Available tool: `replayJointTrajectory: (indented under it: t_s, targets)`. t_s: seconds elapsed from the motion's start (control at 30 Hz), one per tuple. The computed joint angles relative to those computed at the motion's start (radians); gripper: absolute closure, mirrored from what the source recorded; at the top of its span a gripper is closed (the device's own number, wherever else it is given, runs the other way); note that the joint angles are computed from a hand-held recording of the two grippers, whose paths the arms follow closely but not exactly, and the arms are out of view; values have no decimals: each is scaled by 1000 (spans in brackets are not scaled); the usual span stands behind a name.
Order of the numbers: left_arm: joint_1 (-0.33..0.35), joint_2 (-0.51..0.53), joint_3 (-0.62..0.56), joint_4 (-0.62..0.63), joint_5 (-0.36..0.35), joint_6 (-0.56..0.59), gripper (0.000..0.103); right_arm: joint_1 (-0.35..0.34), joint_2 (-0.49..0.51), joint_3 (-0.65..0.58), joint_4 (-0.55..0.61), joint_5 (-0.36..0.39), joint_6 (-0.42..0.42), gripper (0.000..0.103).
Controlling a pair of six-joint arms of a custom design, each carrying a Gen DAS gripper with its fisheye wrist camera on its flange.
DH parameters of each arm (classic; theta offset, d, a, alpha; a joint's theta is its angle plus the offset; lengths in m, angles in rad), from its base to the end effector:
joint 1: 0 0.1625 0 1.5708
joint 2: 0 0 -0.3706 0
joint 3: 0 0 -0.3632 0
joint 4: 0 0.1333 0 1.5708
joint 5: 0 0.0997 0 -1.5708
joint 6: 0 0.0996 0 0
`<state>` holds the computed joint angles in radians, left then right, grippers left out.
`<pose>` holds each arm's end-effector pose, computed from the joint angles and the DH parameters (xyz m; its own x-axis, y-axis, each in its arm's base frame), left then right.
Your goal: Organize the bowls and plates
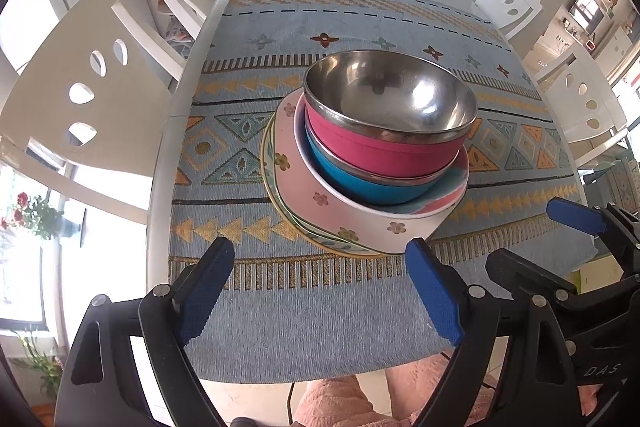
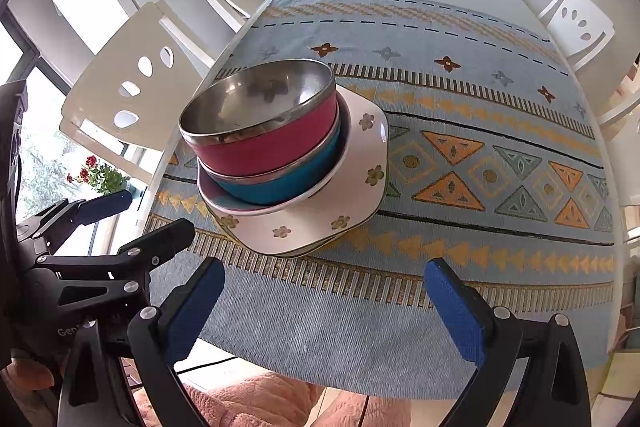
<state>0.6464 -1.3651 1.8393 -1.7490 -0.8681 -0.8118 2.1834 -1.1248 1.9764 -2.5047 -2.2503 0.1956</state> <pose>-0.2577 -0.4421 0.2577 -0.7667 0.0794 -0.6371 0.3012 0.9208 -0.2478 0.3481 -0.3724 0.1546 -0.7648 -0.2388 0.5984 -0.4327 0.8786 -0.2024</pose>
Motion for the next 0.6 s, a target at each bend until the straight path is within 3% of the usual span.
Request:
replayJointTrajectory:
  t_s: [0.6]
  targets:
    - [-3,-20,4,20,9,-34,17,2,-2,1,3,-2,-8,4]
